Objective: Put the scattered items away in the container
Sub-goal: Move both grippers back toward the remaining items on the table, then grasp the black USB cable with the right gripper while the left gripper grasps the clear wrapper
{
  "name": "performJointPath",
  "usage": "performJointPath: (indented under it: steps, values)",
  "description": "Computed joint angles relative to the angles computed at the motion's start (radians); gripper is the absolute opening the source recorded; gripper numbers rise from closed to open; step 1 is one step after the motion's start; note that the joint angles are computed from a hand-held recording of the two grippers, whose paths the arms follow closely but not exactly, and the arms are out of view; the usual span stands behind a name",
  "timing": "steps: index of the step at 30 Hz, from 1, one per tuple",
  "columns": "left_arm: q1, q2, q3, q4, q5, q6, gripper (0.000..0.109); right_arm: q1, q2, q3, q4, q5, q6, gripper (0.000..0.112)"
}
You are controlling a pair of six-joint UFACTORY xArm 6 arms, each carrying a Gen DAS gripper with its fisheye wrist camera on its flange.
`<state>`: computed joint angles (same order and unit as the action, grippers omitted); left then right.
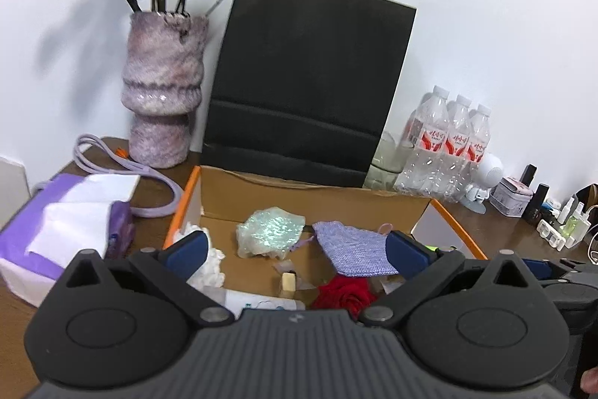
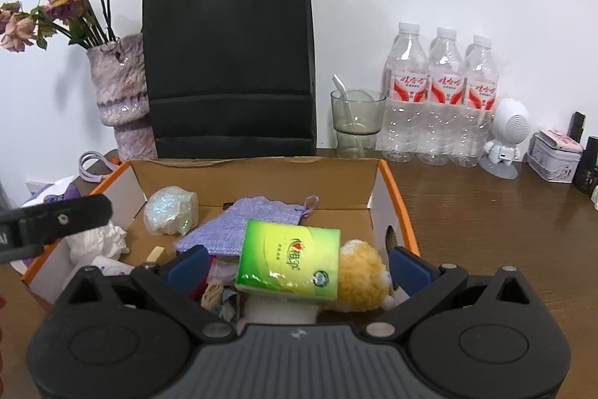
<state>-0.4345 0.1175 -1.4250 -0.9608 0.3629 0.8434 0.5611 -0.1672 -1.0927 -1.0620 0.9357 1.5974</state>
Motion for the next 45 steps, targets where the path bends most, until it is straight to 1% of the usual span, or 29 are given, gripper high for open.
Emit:
performJointPath:
  steps: [2,6,11,13,14,17,22,25,27,32,34,36,39,42,44,45]
  values:
    - [0.004,-0.031,0.035,-0.022,-0.010,0.025,0.103,0.019,-0.019,0.013,-0.006,0.025,0.014,0.103]
    - [0.019,-0.086,0.101,-0.046,0.003,0.069,0.103,0.066,-0.066,0.048,-0.021,0.070,0.052,0.103]
    - [0.045,-0.163,0.203,-0.048,0.022,0.110,0.103,0.148,-0.125,0.097,-0.037,0.142,0.075,0.103]
    - [0.058,-0.198,0.251,-0.067,0.030,0.137,0.103,0.184,-0.138,0.111,-0.034,0.173,0.076,0.103]
    - [0.065,-0.209,0.270,-0.069,0.036,0.141,0.103,0.203,-0.143,0.120,-0.030,0.185,0.078,0.103]
    - [0.084,-0.232,0.316,-0.020,0.049,0.105,0.103,0.247,-0.150,0.145,-0.009,0.207,0.100,0.103]
    - [0.104,-0.255,0.376,0.037,0.063,0.051,0.103,0.274,-0.127,0.169,0.037,0.179,0.120,0.103]
    - [0.103,-0.259,0.402,0.086,0.071,-0.004,0.103,0.282,-0.086,0.164,0.048,0.155,0.126,0.103]
    - [0.098,-0.261,0.416,0.116,0.074,-0.031,0.103,0.283,-0.050,0.146,0.052,0.139,0.104,0.103]
    - [0.081,-0.282,0.441,0.084,0.069,-0.001,0.103,0.280,0.014,0.104,0.048,0.124,0.070,0.103]
    - [0.071,-0.283,0.447,0.105,0.055,-0.022,0.098,0.272,0.034,0.088,0.055,0.121,0.071,0.101]
    - [0.058,-0.277,0.455,0.161,0.030,-0.078,0.092,0.263,0.048,0.079,0.056,0.108,0.074,0.099]
    - [0.035,-0.279,0.476,0.212,-0.028,-0.107,0.083,0.255,0.065,0.068,0.057,0.097,0.072,0.096]
    - [0.029,-0.283,0.483,0.205,-0.040,-0.101,0.080,0.255,0.074,0.063,0.059,0.101,0.081,0.092]
    - [0.029,-0.286,0.484,0.177,-0.033,-0.079,0.077,0.258,0.073,0.066,0.050,0.094,0.085,0.086]
    - [0.028,-0.287,0.485,0.173,-0.034,-0.078,0.074,0.257,0.069,0.072,0.042,0.080,0.089,0.079]
